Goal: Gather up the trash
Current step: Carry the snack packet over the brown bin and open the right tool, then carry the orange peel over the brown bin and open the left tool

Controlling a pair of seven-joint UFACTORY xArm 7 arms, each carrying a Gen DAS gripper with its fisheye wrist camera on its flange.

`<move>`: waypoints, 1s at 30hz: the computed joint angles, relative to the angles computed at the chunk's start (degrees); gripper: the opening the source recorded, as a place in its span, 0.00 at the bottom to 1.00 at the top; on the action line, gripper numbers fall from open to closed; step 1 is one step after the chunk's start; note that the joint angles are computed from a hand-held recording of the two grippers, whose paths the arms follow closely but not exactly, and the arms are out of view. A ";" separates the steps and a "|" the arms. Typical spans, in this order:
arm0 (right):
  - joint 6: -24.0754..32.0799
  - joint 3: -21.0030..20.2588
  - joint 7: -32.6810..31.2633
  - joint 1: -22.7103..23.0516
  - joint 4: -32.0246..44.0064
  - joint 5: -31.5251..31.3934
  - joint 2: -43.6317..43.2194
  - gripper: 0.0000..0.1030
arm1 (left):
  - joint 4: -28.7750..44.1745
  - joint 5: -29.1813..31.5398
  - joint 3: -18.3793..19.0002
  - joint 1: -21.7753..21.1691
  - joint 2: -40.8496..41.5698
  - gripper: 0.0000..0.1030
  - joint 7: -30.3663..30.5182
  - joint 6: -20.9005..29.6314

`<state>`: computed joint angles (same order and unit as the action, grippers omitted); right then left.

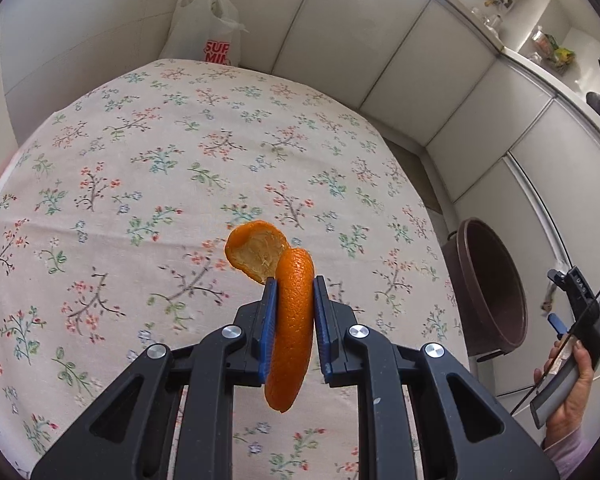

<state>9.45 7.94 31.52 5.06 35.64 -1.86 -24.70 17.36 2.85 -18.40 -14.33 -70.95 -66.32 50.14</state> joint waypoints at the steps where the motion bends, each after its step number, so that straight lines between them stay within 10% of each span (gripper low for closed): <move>1: -0.71 -1.67 -0.38 1.53 -1.17 1.66 -0.85 0.93 | 0.79 -0.16 -0.36 0.07 1.77 0.17 -0.06 -0.92; 12: -10.21 -17.38 -4.66 16.62 -20.29 17.25 -15.46 0.93 | 21.25 6.07 -4.40 3.29 32.20 0.18 3.86 -15.44; 30: -13.00 -19.91 -3.24 16.91 -20.76 15.71 -12.67 0.93 | 53.13 21.97 -3.48 -2.32 66.88 0.34 2.99 -17.22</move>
